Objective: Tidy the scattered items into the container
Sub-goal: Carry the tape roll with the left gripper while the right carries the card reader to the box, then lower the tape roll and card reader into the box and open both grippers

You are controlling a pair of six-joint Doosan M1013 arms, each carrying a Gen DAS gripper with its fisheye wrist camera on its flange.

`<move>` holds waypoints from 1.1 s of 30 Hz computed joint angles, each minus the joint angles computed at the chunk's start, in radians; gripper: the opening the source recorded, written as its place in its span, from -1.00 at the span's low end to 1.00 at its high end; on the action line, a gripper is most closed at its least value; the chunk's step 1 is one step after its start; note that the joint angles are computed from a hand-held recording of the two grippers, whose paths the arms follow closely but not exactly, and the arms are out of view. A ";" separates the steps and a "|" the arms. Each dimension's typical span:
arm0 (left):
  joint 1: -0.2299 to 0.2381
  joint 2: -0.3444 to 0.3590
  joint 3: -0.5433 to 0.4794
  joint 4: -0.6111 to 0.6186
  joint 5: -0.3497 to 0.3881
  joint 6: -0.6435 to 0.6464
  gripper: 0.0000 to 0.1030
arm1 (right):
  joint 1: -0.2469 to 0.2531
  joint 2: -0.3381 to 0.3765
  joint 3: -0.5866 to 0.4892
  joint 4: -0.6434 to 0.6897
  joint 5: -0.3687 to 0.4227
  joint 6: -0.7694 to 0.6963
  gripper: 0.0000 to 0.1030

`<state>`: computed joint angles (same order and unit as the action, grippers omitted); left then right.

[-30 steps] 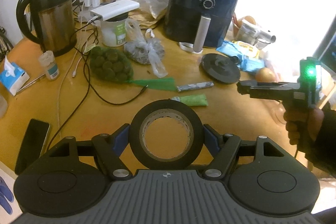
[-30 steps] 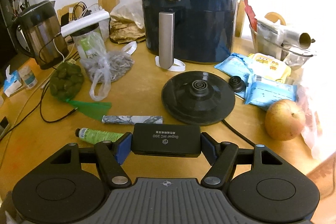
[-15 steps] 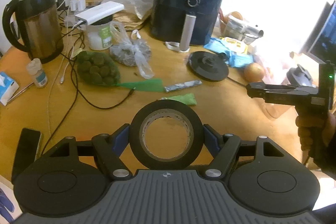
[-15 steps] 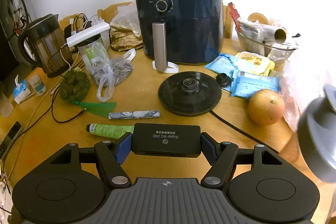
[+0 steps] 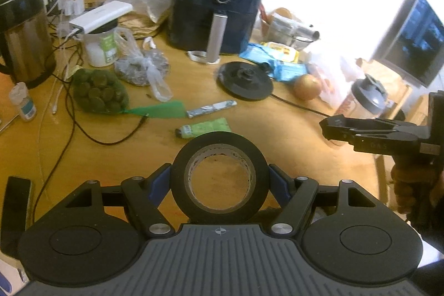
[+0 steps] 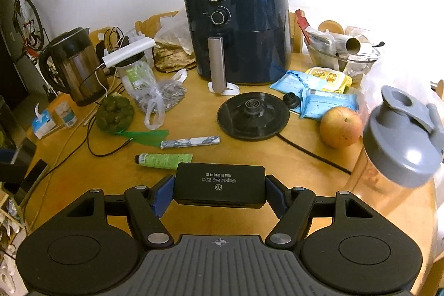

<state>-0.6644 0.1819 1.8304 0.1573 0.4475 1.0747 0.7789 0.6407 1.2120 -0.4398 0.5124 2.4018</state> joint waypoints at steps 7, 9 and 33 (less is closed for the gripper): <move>0.001 0.000 0.008 -0.126 -0.003 0.156 0.40 | 0.017 -0.028 0.046 -0.050 0.002 0.112 0.40; 0.002 -0.001 0.012 -0.161 -0.005 0.202 0.40 | 0.022 -0.033 0.054 -0.060 0.006 0.137 0.40; -0.009 -0.001 0.057 -0.425 0.040 0.679 0.42 | 0.095 -0.063 0.087 -0.265 0.096 0.441 0.40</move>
